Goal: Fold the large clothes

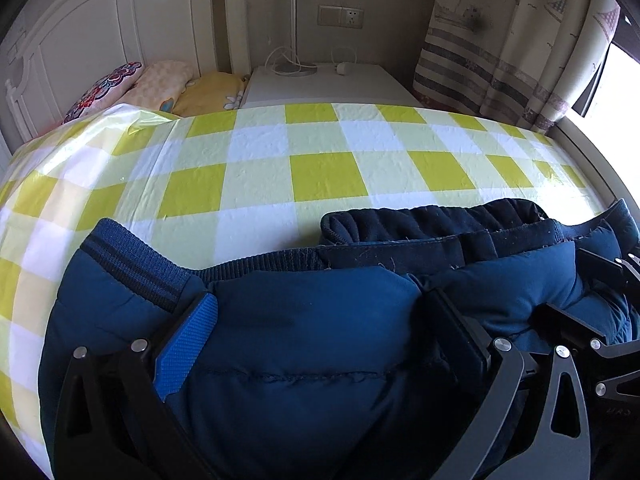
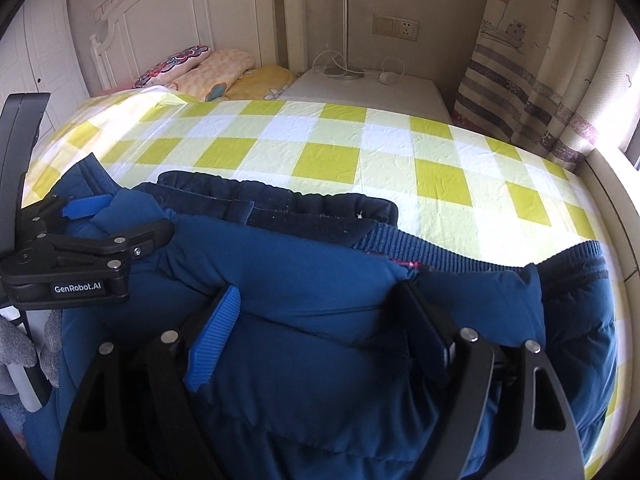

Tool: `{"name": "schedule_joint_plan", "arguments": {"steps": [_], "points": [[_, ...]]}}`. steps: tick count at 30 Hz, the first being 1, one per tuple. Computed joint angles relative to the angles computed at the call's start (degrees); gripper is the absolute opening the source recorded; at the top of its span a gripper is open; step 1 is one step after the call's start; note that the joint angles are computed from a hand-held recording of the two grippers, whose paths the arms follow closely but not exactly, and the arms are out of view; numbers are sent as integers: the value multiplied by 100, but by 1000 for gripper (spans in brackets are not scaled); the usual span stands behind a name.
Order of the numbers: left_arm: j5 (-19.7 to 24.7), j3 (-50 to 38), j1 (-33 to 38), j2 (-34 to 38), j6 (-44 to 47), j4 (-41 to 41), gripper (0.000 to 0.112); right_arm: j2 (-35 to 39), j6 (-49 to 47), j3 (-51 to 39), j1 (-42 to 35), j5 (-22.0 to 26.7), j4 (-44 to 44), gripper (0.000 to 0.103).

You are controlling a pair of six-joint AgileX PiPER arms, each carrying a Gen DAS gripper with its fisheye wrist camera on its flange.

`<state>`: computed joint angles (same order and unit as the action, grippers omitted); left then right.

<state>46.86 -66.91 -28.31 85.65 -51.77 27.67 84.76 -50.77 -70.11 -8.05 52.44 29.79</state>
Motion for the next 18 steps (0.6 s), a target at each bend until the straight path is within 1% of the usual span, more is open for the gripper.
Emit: {"name": "schedule_joint_plan", "arguments": {"steps": [8,10,11,12,13,14,15,16,17,18], "points": [[-232,129,87,-85,-10,-54,99,-11,23,53,45,-95,-25,81],[-278,165,101,-113,-15,-59,99,-61,117,98,128,-191,-158,83],[-298,179,112,-123,-7,-64,99,-35,153,20,142,-95,-228,85],[-298,181,110,-124,-12,-52,99,56,222,-220,124,215,-332,85],[-283,189,95,-128,-42,-24,99,49,346,-339,107,304,-464,85],[-269,189,86,-125,-63,-5,99,-70,411,-348,15,224,-510,85],[-275,195,86,-130,-65,-4,99,-251,306,-322,-235,133,-327,85],[-282,196,91,-129,-57,-8,99,-299,79,-323,-495,148,-55,85],[-296,196,106,-124,-42,-25,99,-231,-122,-383,-816,220,193,85],[-304,195,114,-119,-33,-40,99,-27,-105,-517,-1053,334,212,85]]}}
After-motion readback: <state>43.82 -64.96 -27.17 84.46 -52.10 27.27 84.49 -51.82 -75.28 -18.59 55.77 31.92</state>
